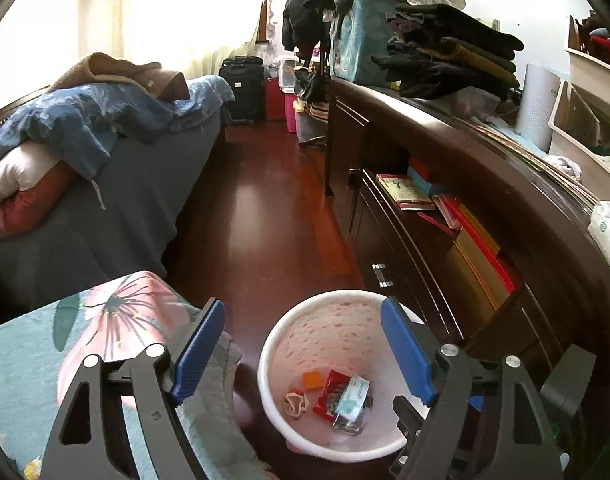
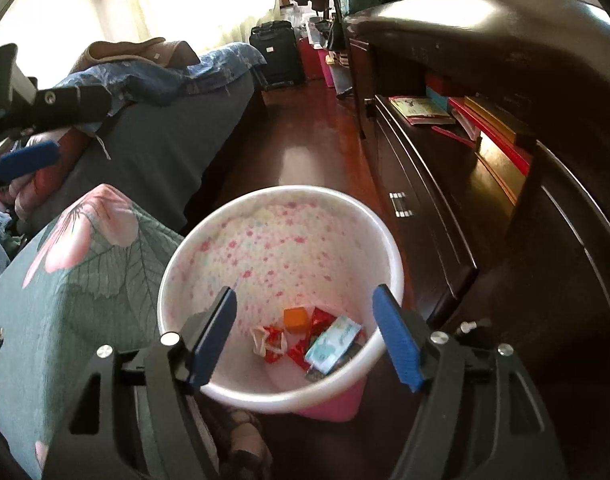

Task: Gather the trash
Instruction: 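Carry the orange box and wipes packet over the wastebasket and open both tools, then move both open tools back over the table of trash, then grasp the crumpled white paper with the left tool while the right tool grasps the brown paper ball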

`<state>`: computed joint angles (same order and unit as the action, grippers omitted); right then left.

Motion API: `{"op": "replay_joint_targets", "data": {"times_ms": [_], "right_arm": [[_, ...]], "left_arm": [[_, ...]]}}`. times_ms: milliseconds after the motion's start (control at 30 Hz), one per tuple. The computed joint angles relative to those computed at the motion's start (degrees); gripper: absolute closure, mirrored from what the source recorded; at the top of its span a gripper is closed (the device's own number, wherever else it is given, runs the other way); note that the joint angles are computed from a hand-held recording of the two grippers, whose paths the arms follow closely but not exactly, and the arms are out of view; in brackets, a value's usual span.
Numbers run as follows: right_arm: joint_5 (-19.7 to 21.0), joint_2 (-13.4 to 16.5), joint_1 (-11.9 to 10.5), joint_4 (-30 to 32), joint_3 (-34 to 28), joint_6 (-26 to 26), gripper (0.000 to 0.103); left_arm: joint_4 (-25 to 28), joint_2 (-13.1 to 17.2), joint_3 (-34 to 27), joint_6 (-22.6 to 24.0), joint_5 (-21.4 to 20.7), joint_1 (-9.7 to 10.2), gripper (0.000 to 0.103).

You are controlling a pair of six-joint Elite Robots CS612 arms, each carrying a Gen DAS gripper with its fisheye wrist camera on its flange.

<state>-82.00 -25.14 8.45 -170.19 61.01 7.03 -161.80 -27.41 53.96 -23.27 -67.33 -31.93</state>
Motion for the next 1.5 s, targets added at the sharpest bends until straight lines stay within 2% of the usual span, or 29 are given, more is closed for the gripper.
{"op": "replay_joint_targets", "data": {"times_ms": [267,467,667,933,1000,1100,1167,1233,1400,1500], "right_arm": [[-0.97,-4.49,0.59,-1.28,6.35,0.09,0.021],[0.34,-8.59,1.71,-2.37,11.92,-2.12,0.014],[2.89,-12.02,3.47,-3.20,16.71,-6.68,0.010],[6.40,-14.93,6.82,-3.99,20.10,-13.03,0.007],[6.77,-15.18,7.83,-3.91,20.19,-14.46,0.006],[6.88,-15.20,9.00,-3.21,19.83,-15.81,0.006],[6.88,-15.08,9.69,-2.60,19.52,-16.49,0.006],[6.71,-14.97,10.26,-1.94,19.26,-16.91,0.006],[5.86,-14.67,11.12,-0.44,18.67,-18.08,0.006],[5.07,-14.47,11.68,0.29,18.07,-18.45,0.006]], "left_arm": [[-4.06,-4.70,7.66,0.75,2.75,-0.84,0.019],[-7.05,-9.87,16.43,-0.48,5.74,-1.33,0.012],[-6.24,-15.21,25.77,-6.39,10.77,-1.15,0.007],[0.31,-20.94,36.06,-18.40,16.92,0.89,0.004],[1.76,-21.72,37.53,-20.68,15.84,1.78,0.004],[1.24,-22.05,39.14,-22.61,11.89,3.45,0.004],[0.68,-21.77,39.32,-22.22,10.26,4.12,0.004],[0.39,-21.30,39.27,-19.64,8.76,4.75,0.004],[2.85,-20.10,38.95,-16.19,12.99,4.35,0.004],[2.44,-19.98,39.49,-16.56,13.46,4.60,0.004]]}}
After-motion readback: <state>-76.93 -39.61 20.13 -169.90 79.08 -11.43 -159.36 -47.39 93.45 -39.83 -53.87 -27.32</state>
